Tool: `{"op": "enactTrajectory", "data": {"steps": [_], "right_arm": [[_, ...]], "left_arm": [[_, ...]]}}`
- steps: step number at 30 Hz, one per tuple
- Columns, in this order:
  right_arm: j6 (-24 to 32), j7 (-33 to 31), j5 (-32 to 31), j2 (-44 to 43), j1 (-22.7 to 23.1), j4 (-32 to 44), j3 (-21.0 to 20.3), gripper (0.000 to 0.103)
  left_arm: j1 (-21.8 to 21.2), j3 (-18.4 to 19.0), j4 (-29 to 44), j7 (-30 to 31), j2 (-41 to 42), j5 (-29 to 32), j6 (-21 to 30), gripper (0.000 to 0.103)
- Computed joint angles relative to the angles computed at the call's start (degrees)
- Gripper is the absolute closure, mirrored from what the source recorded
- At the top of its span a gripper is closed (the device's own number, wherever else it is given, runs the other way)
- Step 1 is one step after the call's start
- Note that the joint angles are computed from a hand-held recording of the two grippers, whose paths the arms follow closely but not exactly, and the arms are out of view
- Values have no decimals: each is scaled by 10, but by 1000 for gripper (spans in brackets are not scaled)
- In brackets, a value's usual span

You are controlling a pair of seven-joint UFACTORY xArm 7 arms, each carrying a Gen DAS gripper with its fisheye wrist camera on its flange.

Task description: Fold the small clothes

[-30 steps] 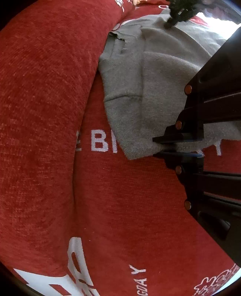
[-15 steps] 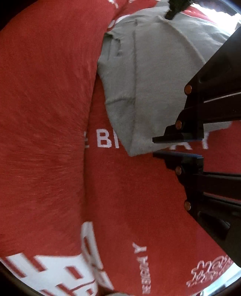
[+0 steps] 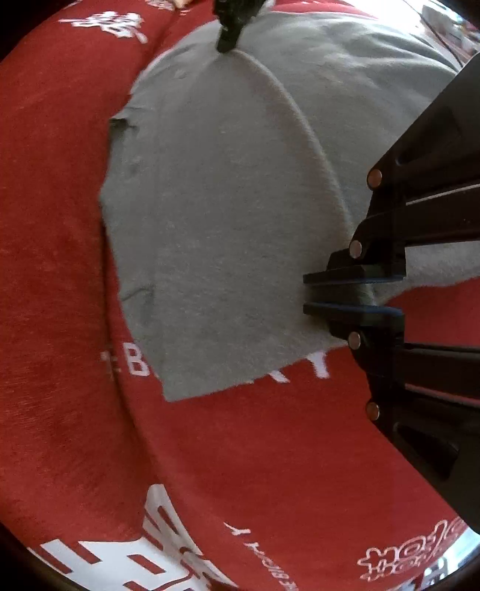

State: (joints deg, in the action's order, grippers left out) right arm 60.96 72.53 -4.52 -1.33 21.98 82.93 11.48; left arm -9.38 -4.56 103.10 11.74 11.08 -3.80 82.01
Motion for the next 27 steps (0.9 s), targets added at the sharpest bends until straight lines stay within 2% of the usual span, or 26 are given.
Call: {"op": "enactTrajectory", "data": {"steps": [1,2,5,7,8,9,11,15,18,23,25,26,27], "right_arm": [[31,-3,3,1,2,10,2,88],[38,-4,10,-4,2,7,2,88],[17,11,45,-43,0,-34,2,85],[21,33,60,-67,-1,-51,6,71],[24,42,65,-77,-2,-57,9,59],[26,51,68,-85,-2,-62,12,53],[33,65,76,-106,0,-72,20,53],[56,93,80,-133,3,-76,36,40],[64,112,82,-152,6,-83,45,36],[53,162,92,-193,8,-116,61,32],[50,175,98,-216,8,-135,64,31],[47,182,101,-225,8,-145,65,31],[43,185,105,-232,7,-154,66,31]], "left_arm": [[1,0,8,2,0,0,10,94],[0,1,13,0,2,2,18,94],[-4,1,45,-24,12,7,50,94],[-8,0,60,-40,13,11,68,94],[-10,-1,66,-44,13,11,76,94],[-12,-3,71,-46,11,9,84,94],[-21,-8,56,-53,2,9,77,94],[-40,-16,57,-59,-9,23,84,94],[-54,-21,50,-62,-13,36,93,93],[-64,-26,34,-64,-27,28,97,93],[-69,-29,33,-64,-27,27,102,37],[-72,-29,34,-70,-24,32,103,2],[-76,-29,21,-78,-34,39,86,2]]}}
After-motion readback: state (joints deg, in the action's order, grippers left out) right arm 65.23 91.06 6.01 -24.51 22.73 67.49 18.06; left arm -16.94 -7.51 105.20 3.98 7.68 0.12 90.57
